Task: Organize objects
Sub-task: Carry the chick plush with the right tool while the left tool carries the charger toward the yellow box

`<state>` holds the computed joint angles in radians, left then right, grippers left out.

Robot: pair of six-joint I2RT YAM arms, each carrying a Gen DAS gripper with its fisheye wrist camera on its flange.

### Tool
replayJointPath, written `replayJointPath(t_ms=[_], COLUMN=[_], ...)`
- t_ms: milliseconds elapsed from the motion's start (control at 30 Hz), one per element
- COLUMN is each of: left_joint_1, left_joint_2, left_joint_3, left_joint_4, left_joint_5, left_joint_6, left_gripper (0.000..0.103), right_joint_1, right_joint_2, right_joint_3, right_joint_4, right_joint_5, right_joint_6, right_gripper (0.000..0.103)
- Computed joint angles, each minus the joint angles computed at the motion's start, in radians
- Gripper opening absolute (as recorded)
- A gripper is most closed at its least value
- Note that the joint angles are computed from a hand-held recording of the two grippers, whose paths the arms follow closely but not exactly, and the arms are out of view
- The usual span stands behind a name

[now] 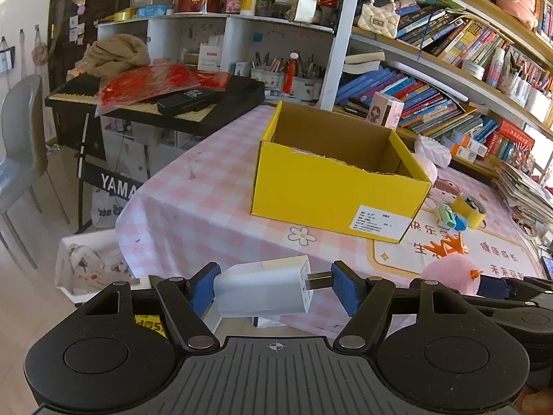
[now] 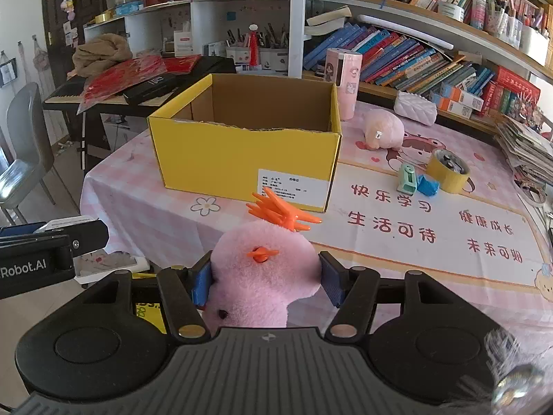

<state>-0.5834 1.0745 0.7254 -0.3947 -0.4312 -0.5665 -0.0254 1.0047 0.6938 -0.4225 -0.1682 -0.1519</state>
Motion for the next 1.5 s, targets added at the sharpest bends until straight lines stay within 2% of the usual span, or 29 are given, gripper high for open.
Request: replayJointPath(t_ms=[300, 667, 867, 1033, 1267, 1500], left_joint_1=[-0.003, 0.005, 0.031, 0.061, 0.127, 0.184], left_joint_2=[-0.010, 0.055, 0.092, 0.139, 0.288, 0.517], left_joint_3=[-0.002, 0.025, 0.061, 0.120, 0.277, 0.499], left_joint_4=[0.010, 0.055, 0.102, 0.163, 0.251, 0.279], left_joint_5=[0.002, 0.030, 0.029, 0.038, 0.045, 0.039], left_joint_6=[0.009, 0.034, 0.096, 0.183, 0.246, 0.269], left_gripper=[0.070, 0.070, 0.070, 0.070, 0.070, 0.070], right_joint_1=[0.012, -0.013, -0.021, -0.023, -0.004, -0.001], right_joint_2=[0.001, 0.039, 0.097, 0.137, 0.290, 0.563], right_joint_3=[0.004, 0.023, 0.055, 0.085, 0.203, 0.434], right_joint_4=[0.006, 0.015, 0.058, 0.153, 0.331, 0.402], right_joint_5=[0.008, 0.003, -0.009, -0.020, -0.035, -0.046], right_joint_6=[0.001, -0.004, 0.001, 0.000, -0.030, -0.055], right_gripper=[0.059, 0.059, 0.059, 0.059, 0.060, 0.060])
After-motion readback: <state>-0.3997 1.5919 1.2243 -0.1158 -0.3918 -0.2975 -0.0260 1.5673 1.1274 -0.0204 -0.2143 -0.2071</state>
